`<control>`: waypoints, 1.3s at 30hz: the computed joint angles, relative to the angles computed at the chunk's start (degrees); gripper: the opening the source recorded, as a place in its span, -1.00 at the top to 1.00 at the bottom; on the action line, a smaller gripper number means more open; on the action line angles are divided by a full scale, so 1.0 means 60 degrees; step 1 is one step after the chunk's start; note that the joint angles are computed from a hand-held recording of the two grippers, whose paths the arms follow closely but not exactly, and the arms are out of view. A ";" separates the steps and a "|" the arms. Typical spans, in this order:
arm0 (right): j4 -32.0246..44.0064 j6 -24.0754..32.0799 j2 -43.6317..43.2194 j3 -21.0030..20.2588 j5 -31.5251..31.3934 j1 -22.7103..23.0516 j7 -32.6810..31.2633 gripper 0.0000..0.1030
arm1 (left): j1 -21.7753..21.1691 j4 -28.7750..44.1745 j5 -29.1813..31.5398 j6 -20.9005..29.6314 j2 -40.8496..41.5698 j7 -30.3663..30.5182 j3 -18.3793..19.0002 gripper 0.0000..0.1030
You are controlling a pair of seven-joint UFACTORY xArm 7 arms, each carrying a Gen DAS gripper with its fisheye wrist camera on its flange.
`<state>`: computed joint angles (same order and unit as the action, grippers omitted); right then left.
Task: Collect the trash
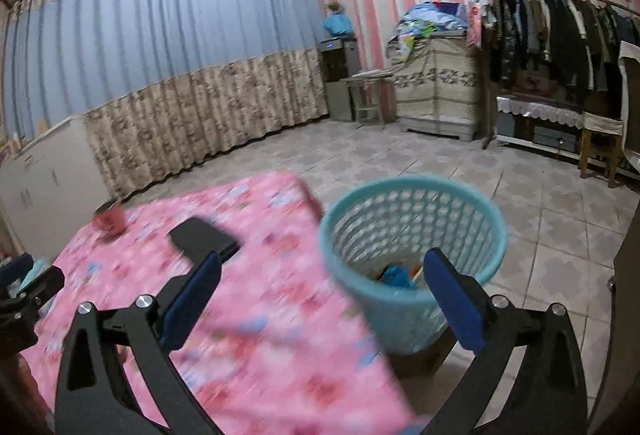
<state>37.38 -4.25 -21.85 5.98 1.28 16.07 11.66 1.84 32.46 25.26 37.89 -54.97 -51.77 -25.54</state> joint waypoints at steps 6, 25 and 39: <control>-0.1590 -0.0770 -0.1536 0.2485 -0.0204 -0.1145 0.1164 -0.92 | -0.0938 -0.1600 -0.0428 0.1985 -0.2994 -0.0192 -0.0060 -0.90; -0.2239 -0.0599 -0.2884 0.4634 -0.1083 -0.1594 0.3020 -0.92 | -0.1717 -0.2739 -0.0446 0.3710 -0.5734 -0.0451 -0.0661 -0.90; -0.2364 -0.0740 -0.3028 0.4794 -0.1417 -0.1890 0.3537 -0.92 | -0.1936 -0.2904 -0.0562 0.3384 -0.5873 -0.0241 -0.0540 -0.90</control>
<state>23.20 -8.69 -40.02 34.75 -7.22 4.73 32.88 -9.77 15.03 21.89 58.20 -90.21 -53.21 -28.78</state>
